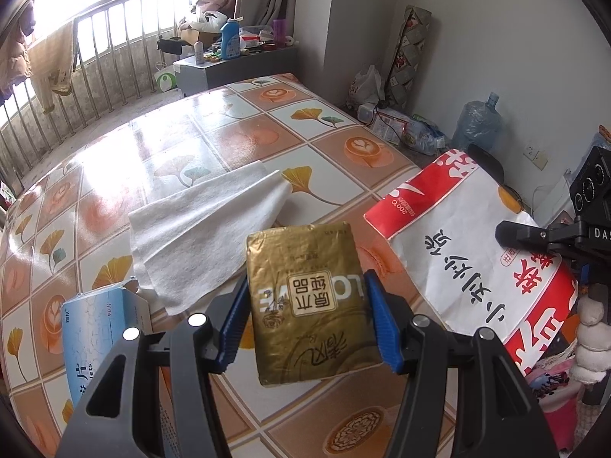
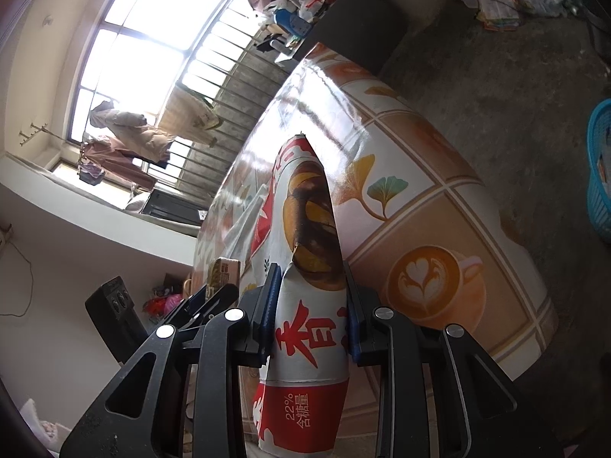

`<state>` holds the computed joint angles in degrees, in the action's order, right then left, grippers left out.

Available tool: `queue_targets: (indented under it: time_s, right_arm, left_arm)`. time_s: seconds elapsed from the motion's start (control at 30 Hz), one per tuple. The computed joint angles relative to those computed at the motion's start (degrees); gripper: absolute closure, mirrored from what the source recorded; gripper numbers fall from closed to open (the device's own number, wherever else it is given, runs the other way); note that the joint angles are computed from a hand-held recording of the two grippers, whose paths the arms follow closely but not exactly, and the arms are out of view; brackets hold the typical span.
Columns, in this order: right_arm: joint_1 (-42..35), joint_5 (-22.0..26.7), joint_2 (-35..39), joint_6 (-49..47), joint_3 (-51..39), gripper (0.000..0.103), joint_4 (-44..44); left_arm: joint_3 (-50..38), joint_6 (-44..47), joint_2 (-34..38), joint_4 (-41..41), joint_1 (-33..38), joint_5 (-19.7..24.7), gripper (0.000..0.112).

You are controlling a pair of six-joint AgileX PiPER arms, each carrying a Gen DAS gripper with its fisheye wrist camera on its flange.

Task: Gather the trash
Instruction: 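Grasp the gold wrapper with the left gripper while the right holds the snack bag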

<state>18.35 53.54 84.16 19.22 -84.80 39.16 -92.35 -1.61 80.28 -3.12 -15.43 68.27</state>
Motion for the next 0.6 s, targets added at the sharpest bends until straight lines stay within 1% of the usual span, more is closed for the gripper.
queue_targets:
  time_s: [0.37,0.47,0.6]
  right_arm:
    - [1.21,-1.44,-0.82,2.15,-0.85,0.076,-2.63]
    - [1.96,-2.17,-1.17,3.48,-0.99,0.076,-4.17]
    - [1.91,-3.63,-1.98,3.5,0.34,0.076,-4.15]
  left_arm:
    - [-0.35,3.48,-2.01,-3.74,2.8,0.14,0.056]
    - [-1.42,5.18,-1.86,-5.78,4.07,0.68,0.056]
    - [-3.63,6.78,-1.04,-7.05,4.76,1.35,0.056]
